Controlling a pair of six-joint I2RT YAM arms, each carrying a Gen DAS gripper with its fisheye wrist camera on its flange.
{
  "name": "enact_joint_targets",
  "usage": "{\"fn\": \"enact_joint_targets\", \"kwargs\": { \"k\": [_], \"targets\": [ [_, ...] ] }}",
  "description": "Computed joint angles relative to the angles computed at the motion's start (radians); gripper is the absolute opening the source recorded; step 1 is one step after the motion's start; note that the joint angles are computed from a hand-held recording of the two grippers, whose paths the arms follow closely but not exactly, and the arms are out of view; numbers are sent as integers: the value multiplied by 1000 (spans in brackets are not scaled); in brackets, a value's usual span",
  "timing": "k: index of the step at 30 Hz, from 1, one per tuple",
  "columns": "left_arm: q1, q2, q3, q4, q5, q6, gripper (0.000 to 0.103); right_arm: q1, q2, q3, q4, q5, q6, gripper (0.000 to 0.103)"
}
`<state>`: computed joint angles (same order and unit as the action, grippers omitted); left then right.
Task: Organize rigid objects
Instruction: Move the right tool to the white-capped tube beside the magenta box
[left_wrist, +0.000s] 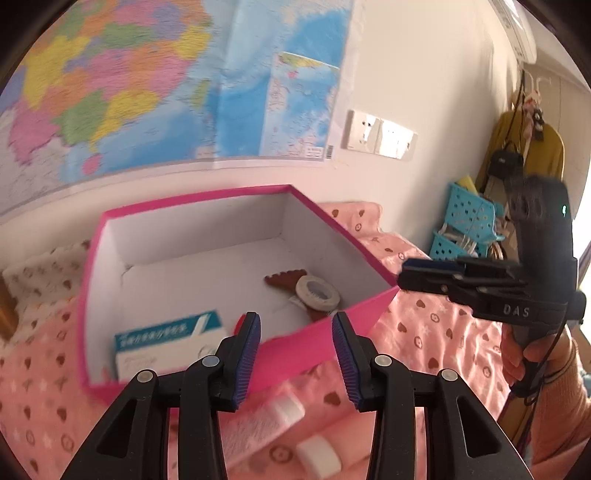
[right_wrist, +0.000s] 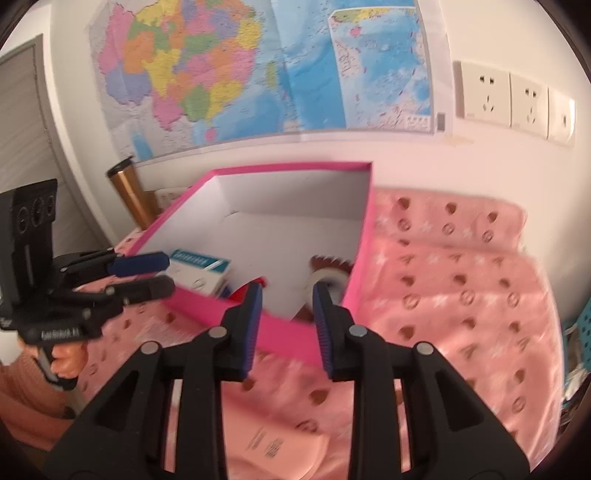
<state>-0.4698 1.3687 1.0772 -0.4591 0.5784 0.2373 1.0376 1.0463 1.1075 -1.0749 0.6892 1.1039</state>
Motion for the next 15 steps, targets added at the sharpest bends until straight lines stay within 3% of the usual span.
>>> {"fn": "enact_joint_targets", "kwargs": {
  "k": [5,15],
  "targets": [
    [93,-39,-81,-3,6,12,42,54,16,-82,95,-63,41,33],
    [244,47,-162,-22,-50,41,42,-35,114,-255,476,-296,-24,34]
  ]
}}
